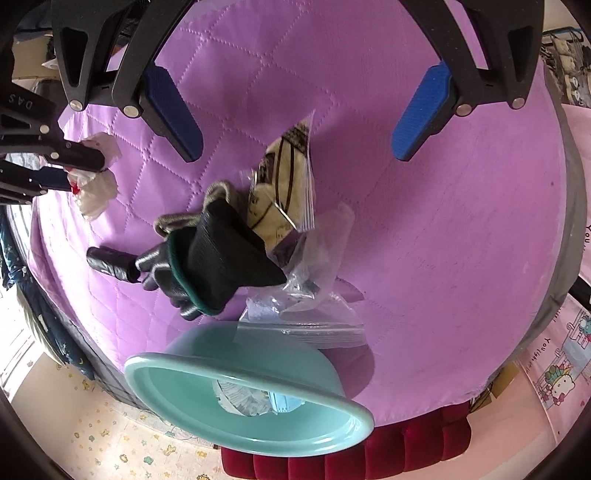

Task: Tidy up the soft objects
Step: 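Grasp the clear zip bag with the left tool while the right tool holds the tissue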

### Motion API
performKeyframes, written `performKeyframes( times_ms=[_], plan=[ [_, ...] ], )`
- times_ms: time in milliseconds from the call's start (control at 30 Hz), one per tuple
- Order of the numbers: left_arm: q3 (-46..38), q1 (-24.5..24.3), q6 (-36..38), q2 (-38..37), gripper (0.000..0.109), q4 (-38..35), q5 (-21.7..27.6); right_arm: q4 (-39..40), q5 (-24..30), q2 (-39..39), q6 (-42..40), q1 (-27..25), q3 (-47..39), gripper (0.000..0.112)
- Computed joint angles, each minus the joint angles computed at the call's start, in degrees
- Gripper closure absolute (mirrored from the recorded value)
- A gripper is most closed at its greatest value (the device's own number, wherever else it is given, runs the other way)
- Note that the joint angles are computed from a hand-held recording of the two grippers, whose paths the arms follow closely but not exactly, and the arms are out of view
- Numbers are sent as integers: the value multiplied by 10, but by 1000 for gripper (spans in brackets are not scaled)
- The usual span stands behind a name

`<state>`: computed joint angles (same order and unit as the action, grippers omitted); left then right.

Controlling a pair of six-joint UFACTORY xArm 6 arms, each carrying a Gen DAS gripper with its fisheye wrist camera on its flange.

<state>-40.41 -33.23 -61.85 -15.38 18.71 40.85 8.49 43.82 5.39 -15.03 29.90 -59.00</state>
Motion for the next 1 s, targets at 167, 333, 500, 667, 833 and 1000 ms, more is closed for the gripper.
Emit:
performKeyframes(
  times_ms=[167,333,500,667,833,1000],
  plan=[
    [-6,16,28,19,6,-21,-14,-9,2,19,8,-3,-14,83],
    [-15,23,47,34,31,-34,-23,-12,-1,45,13,-4,-34,83],
    [-23,31,71,44,66,-57,-33,-12,4,54,16,-5,-44,83],
    [-24,31,71,42,80,-53,-46,-14,11,44,24,-2,-43,83],
    [-14,26,55,22,83,-37,-33,-10,10,42,18,3,-47,83],
    [-15,15,35,18,84,-28,-15,-6,10,47,8,4,-55,83]
  ],
)
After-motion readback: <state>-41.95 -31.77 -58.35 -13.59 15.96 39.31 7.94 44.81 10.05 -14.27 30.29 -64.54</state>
